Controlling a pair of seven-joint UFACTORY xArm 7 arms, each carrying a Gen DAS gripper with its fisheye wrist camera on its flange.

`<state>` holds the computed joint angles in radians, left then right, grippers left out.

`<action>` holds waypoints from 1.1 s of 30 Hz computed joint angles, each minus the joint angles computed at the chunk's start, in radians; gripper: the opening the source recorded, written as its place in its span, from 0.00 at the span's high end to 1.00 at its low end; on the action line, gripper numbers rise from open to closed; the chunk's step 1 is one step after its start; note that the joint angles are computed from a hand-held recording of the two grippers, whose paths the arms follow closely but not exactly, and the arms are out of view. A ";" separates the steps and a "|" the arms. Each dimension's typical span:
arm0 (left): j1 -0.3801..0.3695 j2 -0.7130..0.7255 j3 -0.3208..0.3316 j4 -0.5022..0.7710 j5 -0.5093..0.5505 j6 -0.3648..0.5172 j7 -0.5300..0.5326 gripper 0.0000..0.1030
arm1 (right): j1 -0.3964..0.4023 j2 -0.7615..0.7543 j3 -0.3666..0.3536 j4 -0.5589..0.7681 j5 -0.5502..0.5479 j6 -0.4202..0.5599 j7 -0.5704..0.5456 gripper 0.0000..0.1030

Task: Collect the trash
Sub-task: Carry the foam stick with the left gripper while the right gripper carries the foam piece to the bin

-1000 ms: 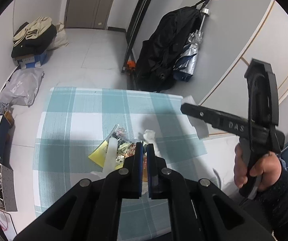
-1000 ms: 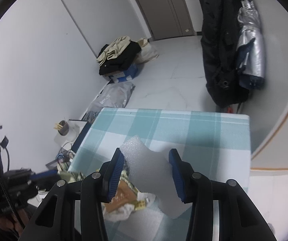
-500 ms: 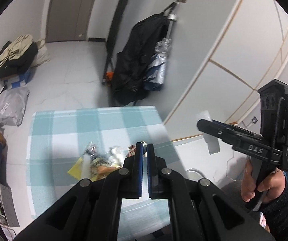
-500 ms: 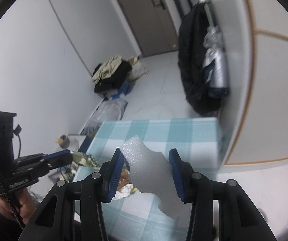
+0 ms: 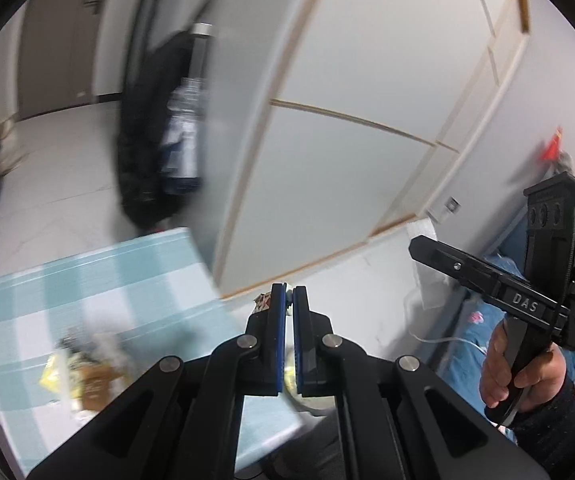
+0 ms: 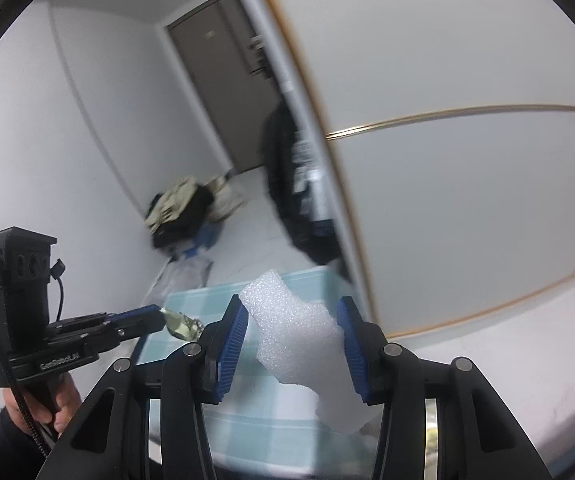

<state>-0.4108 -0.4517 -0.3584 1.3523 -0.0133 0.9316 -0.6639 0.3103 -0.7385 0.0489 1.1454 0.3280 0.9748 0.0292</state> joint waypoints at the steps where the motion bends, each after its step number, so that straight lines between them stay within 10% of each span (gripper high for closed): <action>1: -0.008 0.037 -0.014 0.026 -0.002 -0.009 0.008 1.00 | -0.009 -0.019 -0.014 -0.014 -0.005 0.007 0.000 0.56; 16: -0.204 0.460 0.001 0.295 -0.021 0.029 0.159 1.00 | -0.207 -0.237 -0.235 -0.380 -0.009 0.119 -0.008 0.56; 33: -0.278 0.723 0.056 0.511 -0.150 0.245 0.334 1.00 | -0.279 -0.046 -0.301 -0.568 0.143 0.107 -0.160 0.54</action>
<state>-0.6890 0.2714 -0.3028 1.8632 -0.1637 1.1768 -0.3302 0.0310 -0.7844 -0.2523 0.5769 0.4711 1.0817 -0.1305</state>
